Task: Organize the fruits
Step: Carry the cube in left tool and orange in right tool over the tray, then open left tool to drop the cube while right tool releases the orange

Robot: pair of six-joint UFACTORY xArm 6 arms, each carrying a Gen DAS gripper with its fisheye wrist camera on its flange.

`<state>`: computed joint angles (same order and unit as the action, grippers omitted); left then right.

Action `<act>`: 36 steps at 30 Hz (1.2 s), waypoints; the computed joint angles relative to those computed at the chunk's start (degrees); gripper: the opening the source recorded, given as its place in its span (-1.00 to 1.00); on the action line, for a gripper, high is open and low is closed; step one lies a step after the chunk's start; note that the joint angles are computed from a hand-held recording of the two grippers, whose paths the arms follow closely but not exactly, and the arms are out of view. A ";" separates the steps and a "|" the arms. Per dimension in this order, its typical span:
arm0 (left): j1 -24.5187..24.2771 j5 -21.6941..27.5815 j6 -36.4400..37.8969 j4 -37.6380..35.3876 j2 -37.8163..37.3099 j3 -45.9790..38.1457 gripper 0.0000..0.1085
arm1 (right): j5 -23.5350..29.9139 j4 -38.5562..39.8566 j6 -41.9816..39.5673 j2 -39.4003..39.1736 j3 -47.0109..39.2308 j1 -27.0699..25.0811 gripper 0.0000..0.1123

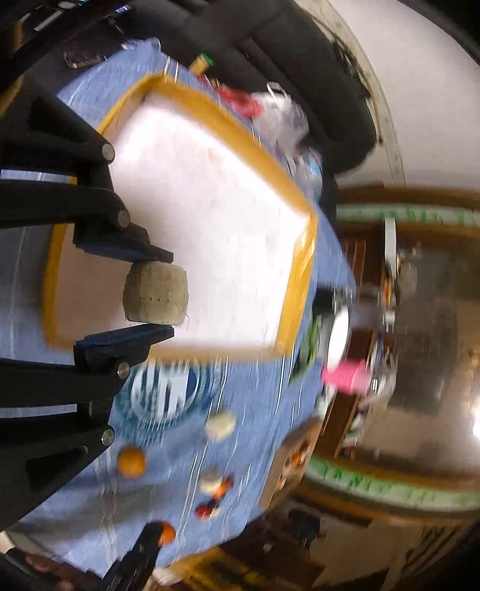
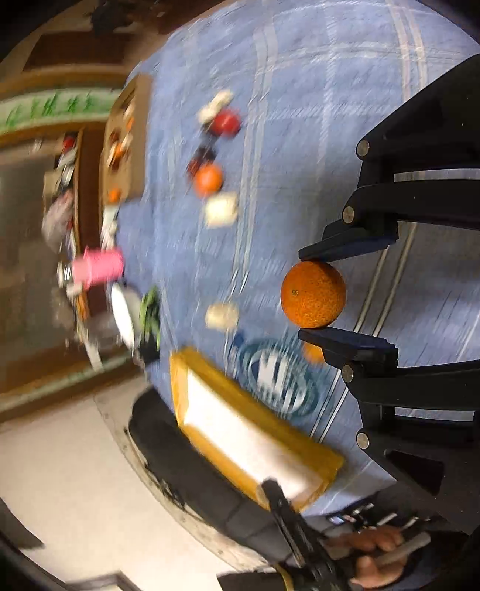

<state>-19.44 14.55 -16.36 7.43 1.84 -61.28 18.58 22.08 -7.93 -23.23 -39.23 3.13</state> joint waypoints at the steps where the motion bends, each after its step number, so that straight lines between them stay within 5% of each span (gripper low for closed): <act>1: 0.97 0.41 -0.82 0.74 0.72 -0.61 -0.36 | -0.33 0.39 -0.62 1.85 -1.96 1.45 -0.39; 9: 4.35 7.29 -10.90 10.50 6.06 -6.16 -0.36 | 1.01 9.93 -10.52 23.03 -24.12 11.47 -0.40; 16: 5.30 11.81 -15.91 16.08 7.65 -8.30 -0.35 | 7.29 -0.86 -3.06 38.06 -38.94 13.97 -0.40; 25: 4.66 13.33 -15.22 15.67 7.32 -7.36 -0.32 | 10.13 -13.07 3.02 35.67 -36.33 14.03 -0.40; 28: 4.12 12.68 -15.97 16.70 6.53 -6.57 0.10 | 10.52 -12.67 2.96 34.89 -35.58 13.79 -0.36; 30: 3.90 12.71 -20.14 21.55 5.46 -5.95 0.34 | 9.17 -11.06 1.93 33.44 -34.03 13.75 0.01; 36: 4.99 8.85 -24.71 24.08 1.15 -2.27 0.38 | -0.66 -8.80 2.36 23.29 -23.29 12.00 0.26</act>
<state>-14.45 23.41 -41.07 31.51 3.00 -63.56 17.92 13.28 -5.57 0.06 -62.53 15.13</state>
